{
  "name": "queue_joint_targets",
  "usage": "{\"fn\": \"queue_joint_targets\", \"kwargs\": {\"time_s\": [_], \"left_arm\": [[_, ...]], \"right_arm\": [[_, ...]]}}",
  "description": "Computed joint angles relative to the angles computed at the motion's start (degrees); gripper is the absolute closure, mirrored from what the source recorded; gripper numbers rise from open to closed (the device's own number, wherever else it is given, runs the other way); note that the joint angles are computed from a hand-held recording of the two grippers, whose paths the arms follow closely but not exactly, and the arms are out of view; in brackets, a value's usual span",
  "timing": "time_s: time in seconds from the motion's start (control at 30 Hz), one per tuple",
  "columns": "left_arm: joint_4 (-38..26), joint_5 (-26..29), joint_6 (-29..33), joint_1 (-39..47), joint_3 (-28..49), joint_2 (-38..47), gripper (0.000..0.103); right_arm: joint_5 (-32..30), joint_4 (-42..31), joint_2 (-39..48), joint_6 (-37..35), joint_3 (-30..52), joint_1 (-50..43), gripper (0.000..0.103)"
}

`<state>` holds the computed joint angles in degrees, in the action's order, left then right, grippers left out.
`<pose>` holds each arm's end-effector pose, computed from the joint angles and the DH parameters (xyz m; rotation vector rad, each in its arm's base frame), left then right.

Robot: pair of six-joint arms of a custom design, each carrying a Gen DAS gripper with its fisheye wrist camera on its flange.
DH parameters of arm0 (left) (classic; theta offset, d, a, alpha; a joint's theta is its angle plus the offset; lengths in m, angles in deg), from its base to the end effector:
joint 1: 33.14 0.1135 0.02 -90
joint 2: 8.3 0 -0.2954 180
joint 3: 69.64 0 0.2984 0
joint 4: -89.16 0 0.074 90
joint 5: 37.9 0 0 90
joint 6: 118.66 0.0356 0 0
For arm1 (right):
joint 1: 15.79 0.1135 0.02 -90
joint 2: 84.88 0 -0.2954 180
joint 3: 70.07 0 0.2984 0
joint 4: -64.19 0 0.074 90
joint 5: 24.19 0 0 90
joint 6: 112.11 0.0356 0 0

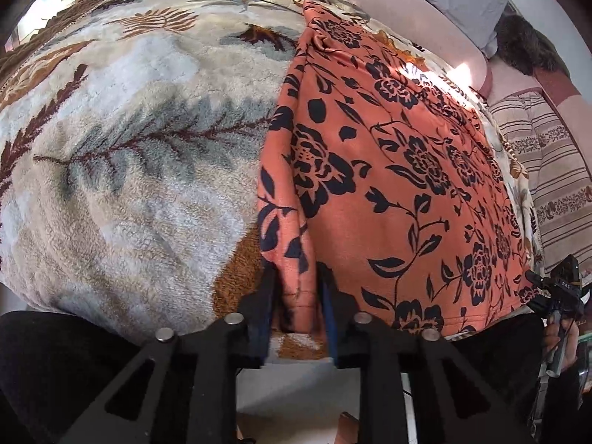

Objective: Fold small clothes

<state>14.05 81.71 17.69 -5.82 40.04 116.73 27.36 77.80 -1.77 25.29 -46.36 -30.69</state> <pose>0.4314 0.2031 0.1715 0.4562 2.7397 -0.5942 0.2062 -0.0320 0.0769 0.9406 2.2064 1.0650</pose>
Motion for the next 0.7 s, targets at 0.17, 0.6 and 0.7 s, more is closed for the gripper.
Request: {"fn": "queue_joint_targets", "kwargs": {"time_s": [0.17, 0.6, 0.7], "left_arm": [[3.58, -4.01, -1.68, -0.96, -2.03, -1.59, 0.090], [-6.20, 0.66, -2.18, -1.21, 9.91, 2.78, 0.091], [-9.95, 4.61, -3.40, -2.73, 17.54, 3.97, 0.091]], "right_arm": [[0.93, -3.00, -1.86, -2.46, 0.93, 1.20, 0.085], [-1.54, -1.17, -0.16, -0.42, 3.52, 0.22, 0.095], [-3.22, -0.08, -1.39, 0.47, 5.15, -0.50, 0.095]]}}
